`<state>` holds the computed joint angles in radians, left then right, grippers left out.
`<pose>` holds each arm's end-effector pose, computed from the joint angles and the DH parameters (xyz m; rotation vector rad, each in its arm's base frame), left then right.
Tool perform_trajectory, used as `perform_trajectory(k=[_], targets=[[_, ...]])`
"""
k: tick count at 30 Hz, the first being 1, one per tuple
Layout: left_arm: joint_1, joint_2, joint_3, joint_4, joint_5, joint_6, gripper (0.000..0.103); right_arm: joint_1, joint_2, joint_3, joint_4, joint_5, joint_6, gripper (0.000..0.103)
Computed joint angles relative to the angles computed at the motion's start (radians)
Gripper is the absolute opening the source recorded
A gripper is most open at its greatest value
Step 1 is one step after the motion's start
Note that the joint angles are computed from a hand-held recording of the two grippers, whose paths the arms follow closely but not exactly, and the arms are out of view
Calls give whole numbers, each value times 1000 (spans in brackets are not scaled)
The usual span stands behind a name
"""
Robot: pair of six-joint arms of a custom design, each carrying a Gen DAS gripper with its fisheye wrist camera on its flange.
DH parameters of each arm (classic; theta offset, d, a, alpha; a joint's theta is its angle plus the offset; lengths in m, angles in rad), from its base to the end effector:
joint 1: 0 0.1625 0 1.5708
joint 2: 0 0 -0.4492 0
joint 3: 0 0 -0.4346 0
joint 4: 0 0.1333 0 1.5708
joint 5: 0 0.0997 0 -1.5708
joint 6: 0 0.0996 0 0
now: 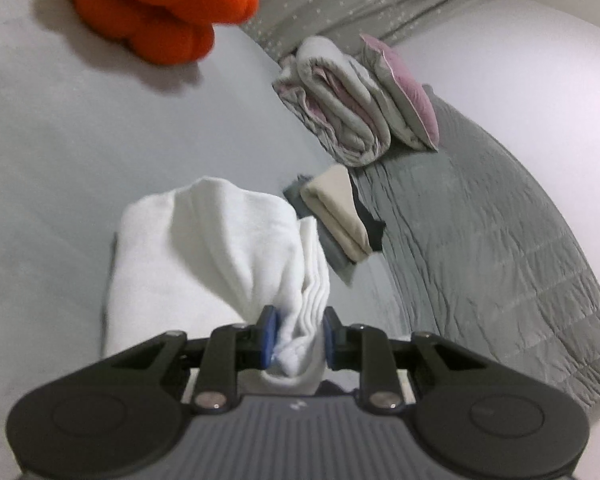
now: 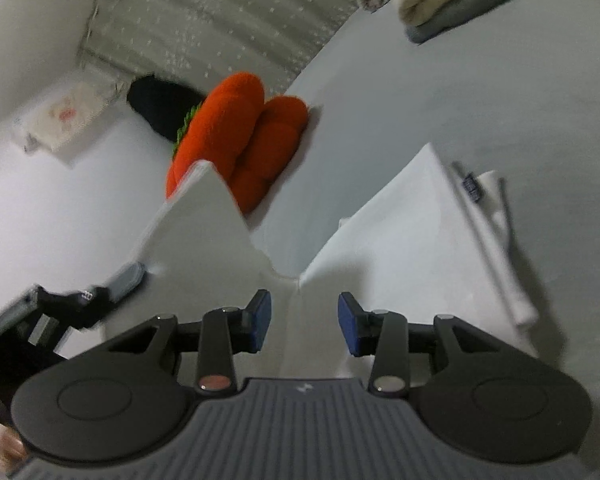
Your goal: Fold clothes
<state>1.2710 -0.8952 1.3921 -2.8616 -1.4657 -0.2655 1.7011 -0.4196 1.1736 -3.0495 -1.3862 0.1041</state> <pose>-0.1000 -0.8101 0.3075 0.0136 -2.7865 1.1623 0.2629 -0.8395 0.0408 -0.1306 2.7086 -0.9910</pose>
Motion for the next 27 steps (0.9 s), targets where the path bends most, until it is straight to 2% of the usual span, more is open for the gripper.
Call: perform_trajectory(k=[4, 10, 16, 19, 21, 27], targets=[[20, 42, -31, 27, -71, -21, 31, -25, -13, 22, -39, 74, 91, 46], [64, 75, -48, 28, -185, -64, 36, -51, -33, 56, -55, 85, 212, 46], [81, 50, -12, 0, -270, -68, 41, -71, -59, 92, -76, 118, 277, 47], [80, 22, 17, -6, -262, -16, 41, -71, -64, 96, -85, 109, 289, 50], [80, 4, 38, -16, -233, 15, 41, -70, -65, 94, -90, 97, 285, 58], [90, -4, 44, 45, -192, 79, 40, -57, -52, 54, -49, 63, 246, 60]])
